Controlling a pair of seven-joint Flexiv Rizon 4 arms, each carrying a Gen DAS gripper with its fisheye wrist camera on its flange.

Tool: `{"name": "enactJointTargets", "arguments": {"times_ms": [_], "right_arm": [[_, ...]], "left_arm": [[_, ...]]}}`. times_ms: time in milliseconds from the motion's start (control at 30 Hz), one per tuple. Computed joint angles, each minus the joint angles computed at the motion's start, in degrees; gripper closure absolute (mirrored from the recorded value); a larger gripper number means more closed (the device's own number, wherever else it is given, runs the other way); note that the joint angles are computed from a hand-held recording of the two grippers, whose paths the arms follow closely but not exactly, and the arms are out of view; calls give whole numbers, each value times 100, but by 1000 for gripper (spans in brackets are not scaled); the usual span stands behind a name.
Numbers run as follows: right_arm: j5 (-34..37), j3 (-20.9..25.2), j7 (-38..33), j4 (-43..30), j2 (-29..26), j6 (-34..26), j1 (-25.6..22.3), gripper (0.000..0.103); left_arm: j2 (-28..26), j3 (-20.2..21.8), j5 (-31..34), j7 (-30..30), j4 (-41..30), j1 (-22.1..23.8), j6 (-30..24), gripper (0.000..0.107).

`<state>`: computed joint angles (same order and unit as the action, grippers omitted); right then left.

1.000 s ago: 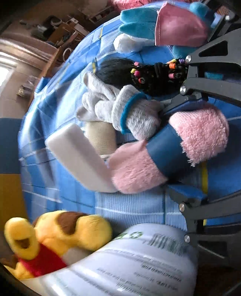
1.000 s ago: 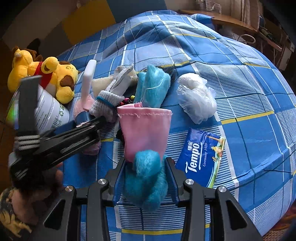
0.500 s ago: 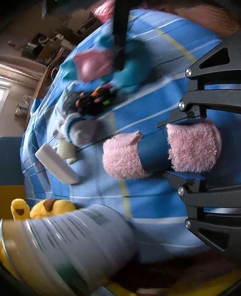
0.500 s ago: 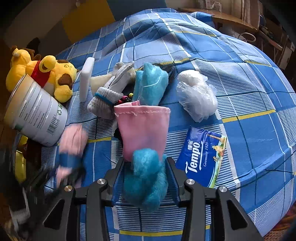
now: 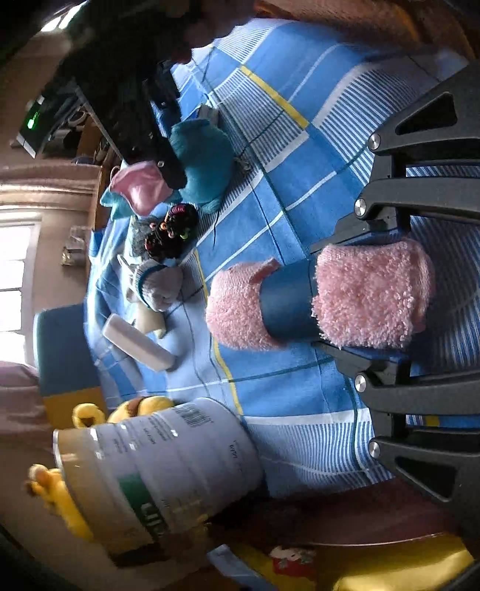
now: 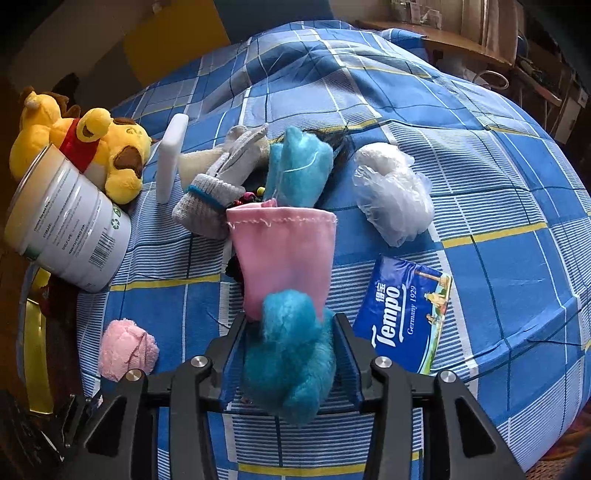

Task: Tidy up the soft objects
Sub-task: 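Carry the rolled towel to the gold tray with the left gripper while the right gripper holds the plush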

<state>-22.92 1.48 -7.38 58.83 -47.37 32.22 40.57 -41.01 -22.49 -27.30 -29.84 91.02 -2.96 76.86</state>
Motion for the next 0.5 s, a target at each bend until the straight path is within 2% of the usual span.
{"name": "enactJointTargets", "arguments": {"times_ms": [500], "right_arm": [[-28, -19, -147, -189, -93, -247, 41, 58]], "left_arm": [[-41, -312, 98, 208, 163, 195, 394, 64]]}}
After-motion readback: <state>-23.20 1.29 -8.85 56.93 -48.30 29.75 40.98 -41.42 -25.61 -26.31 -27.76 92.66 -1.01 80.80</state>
